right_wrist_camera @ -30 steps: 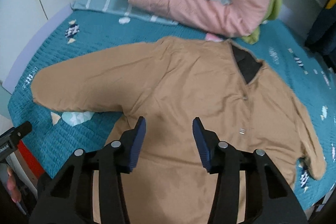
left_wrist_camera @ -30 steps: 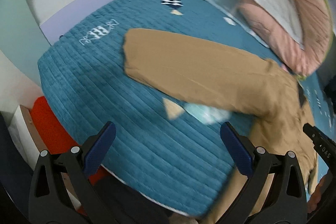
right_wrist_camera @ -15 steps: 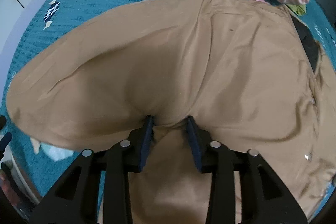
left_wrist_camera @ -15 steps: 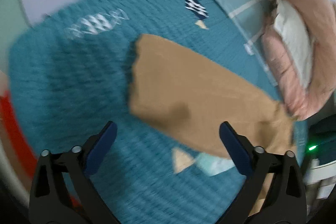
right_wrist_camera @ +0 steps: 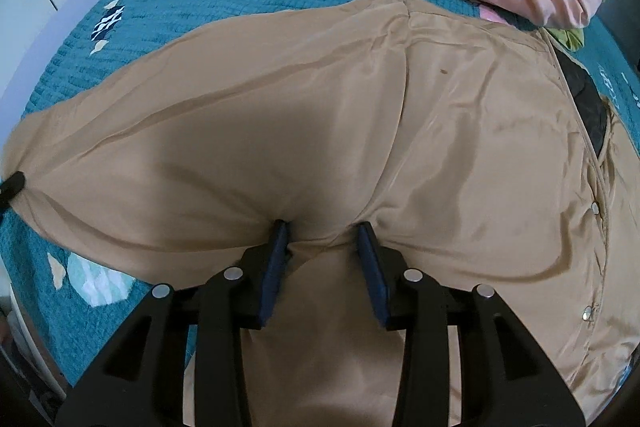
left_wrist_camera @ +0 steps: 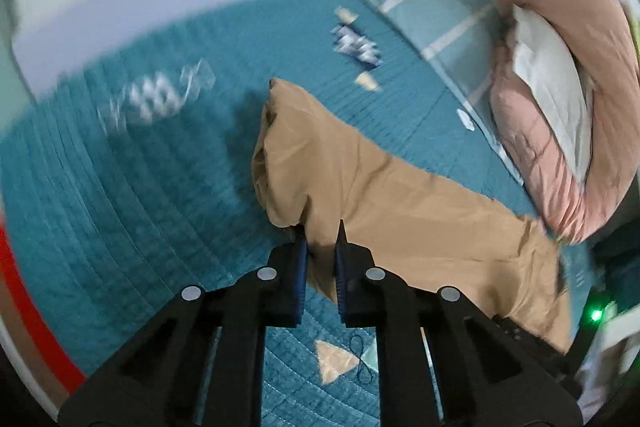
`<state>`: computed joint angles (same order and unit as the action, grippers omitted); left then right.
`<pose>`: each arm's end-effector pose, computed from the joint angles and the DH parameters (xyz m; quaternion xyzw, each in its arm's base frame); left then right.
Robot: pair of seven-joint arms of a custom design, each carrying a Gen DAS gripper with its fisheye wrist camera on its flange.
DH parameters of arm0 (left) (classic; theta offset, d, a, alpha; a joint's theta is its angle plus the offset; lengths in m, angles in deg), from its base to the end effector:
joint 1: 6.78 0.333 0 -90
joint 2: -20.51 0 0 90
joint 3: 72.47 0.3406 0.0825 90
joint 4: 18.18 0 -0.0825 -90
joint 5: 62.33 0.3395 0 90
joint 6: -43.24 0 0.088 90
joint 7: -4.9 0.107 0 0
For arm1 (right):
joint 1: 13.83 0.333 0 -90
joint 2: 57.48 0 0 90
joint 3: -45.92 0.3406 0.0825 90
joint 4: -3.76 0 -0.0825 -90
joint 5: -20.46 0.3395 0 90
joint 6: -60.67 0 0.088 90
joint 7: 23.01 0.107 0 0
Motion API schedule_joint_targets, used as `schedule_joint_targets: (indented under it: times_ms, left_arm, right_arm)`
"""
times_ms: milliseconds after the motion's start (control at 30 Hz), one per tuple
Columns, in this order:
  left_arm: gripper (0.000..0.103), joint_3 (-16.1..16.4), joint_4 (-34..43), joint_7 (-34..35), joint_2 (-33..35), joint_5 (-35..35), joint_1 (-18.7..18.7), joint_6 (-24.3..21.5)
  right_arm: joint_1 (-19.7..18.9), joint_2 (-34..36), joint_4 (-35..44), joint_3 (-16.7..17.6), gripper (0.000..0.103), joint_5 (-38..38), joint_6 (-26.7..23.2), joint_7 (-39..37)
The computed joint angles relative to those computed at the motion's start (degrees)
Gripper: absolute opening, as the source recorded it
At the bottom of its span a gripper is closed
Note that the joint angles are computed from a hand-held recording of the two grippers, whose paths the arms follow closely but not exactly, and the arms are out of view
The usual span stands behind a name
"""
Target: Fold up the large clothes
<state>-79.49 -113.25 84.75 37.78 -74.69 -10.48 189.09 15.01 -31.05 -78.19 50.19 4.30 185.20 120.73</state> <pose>0.6482 -0.1086 0.5413 -0.7220 0.6217 -0.2928 0.0802 0.5881 0.3580 0.4960 -0.6054 0.7757 -0.1140 0.1371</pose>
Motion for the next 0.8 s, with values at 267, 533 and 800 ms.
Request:
schedule_joint_targets:
  times_ms: [267, 533, 800]
  left_arm:
    - [0.010, 1.1, -1.3, -1.9, -4.6, 13.0, -5.7, 9.8]
    - [0.010, -1.3, 4.9, -1.4, -3.9, 17.2, -10.1, 8.4]
    - [0.010, -3.1, 10.7, -3.1, -1.8, 22.8, -18.6, 6.3]
  right_arm:
    - [-1.4, -6.4, -10.3, 0.5, 0.017, 0.3, 10.0, 3.2]
    - [-3.0, -18.7, -22.4, 0.3, 0.004, -3.0, 14.8, 7.6]
    - [-7.4, -37.4, -39.5, 2.6, 0.003, -8.3, 12.5, 13.1]
